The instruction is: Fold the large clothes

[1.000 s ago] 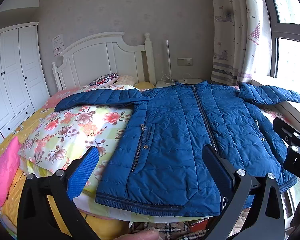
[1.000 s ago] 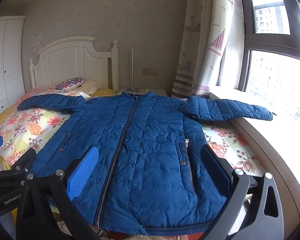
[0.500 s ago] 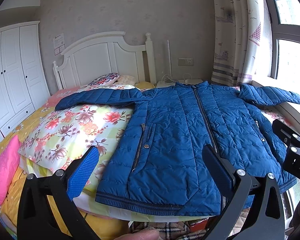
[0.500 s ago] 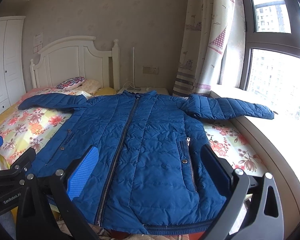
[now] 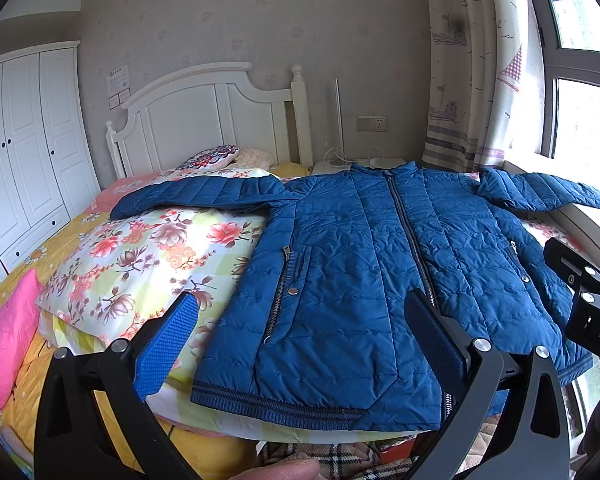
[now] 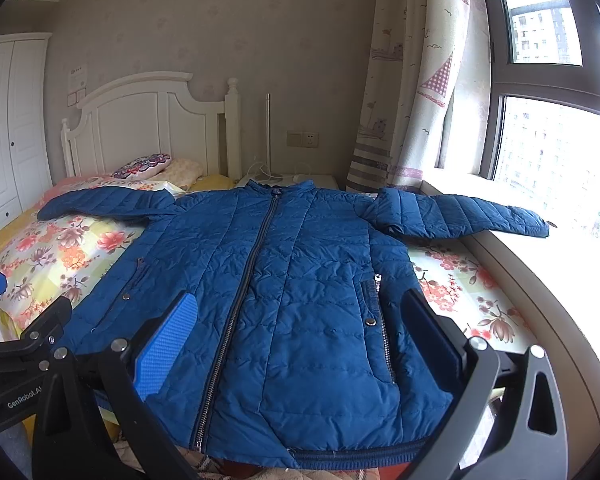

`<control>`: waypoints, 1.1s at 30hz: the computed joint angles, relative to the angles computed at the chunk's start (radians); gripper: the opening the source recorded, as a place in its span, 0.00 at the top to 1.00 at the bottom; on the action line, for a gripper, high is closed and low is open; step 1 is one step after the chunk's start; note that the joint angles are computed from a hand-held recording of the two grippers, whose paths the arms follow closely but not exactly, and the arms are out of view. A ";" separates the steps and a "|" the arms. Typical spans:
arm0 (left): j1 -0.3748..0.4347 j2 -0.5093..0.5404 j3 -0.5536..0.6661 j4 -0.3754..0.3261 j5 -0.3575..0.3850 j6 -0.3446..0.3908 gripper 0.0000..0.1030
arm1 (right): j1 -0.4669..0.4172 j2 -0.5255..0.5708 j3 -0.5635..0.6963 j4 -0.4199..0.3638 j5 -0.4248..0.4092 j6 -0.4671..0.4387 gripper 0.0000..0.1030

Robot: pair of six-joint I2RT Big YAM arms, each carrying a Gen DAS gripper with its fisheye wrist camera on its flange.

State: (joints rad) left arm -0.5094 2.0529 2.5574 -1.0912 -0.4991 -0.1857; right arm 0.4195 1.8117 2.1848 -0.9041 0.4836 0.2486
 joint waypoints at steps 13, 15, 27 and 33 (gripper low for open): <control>0.000 0.001 0.001 -0.001 0.000 0.000 0.04 | 0.001 0.000 -0.002 0.000 0.000 0.003 0.02; 0.001 0.001 0.001 -0.001 0.000 -0.001 0.04 | 0.001 0.000 -0.001 0.000 -0.001 0.003 0.02; -0.002 -0.020 -0.040 0.025 -0.001 0.002 0.04 | 0.000 0.001 0.001 -0.003 -0.004 0.005 0.02; -0.005 -0.017 -0.037 0.018 0.000 -0.001 0.04 | -0.002 0.002 -0.002 -0.005 -0.008 0.008 0.02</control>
